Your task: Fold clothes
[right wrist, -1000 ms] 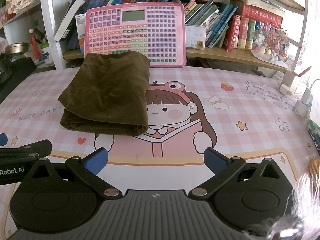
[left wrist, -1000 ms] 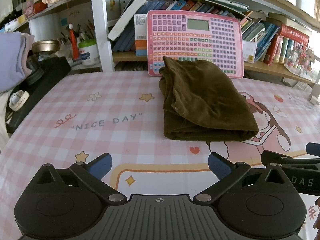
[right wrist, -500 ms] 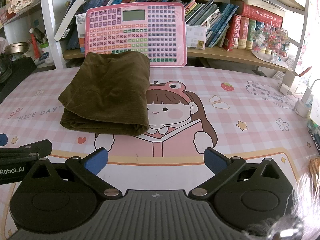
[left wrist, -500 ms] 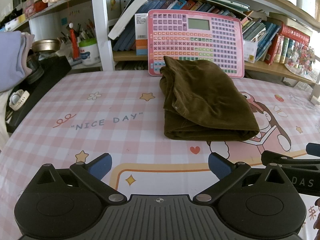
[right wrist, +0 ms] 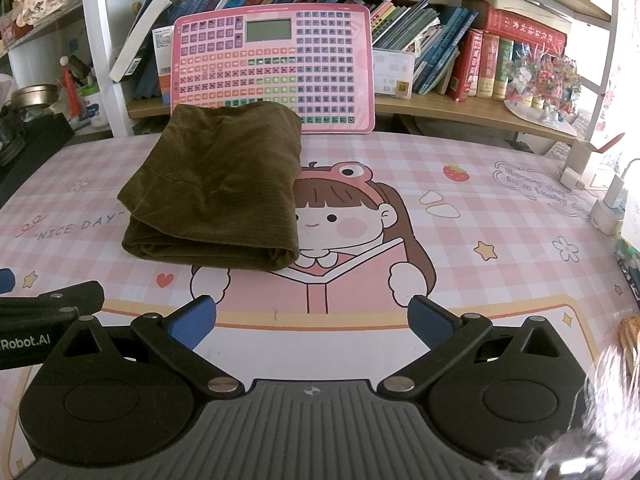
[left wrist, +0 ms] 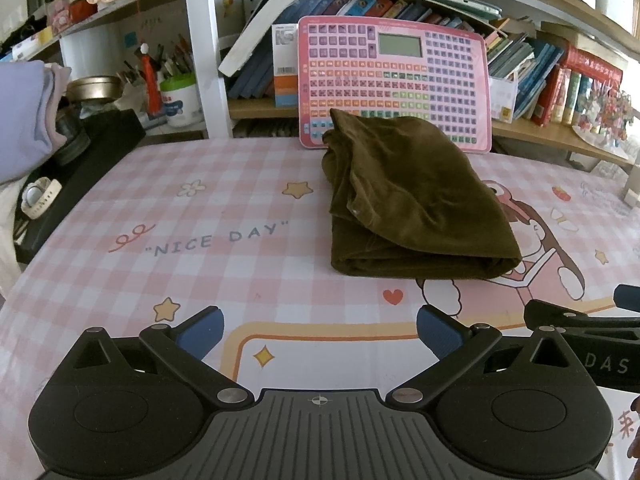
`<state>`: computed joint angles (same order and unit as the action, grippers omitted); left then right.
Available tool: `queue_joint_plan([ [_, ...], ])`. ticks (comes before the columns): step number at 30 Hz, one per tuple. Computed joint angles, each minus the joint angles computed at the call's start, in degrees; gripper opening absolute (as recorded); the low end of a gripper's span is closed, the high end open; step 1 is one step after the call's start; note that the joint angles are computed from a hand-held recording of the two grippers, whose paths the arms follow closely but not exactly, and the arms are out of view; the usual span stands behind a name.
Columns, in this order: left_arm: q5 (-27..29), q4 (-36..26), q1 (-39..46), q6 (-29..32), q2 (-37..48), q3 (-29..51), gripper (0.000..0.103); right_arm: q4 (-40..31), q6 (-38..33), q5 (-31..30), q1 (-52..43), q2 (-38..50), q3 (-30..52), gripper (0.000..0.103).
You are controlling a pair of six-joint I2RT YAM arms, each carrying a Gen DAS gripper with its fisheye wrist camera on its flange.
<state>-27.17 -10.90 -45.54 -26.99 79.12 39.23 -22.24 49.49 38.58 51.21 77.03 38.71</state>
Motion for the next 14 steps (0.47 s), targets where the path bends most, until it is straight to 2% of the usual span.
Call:
queue_joint_plan([
  [14, 0.17, -0.48, 0.17, -0.04, -0.22, 0.06, 0.103, -0.12, -0.01, -0.02, 0.04, -0.17, -0.06, 0.103],
])
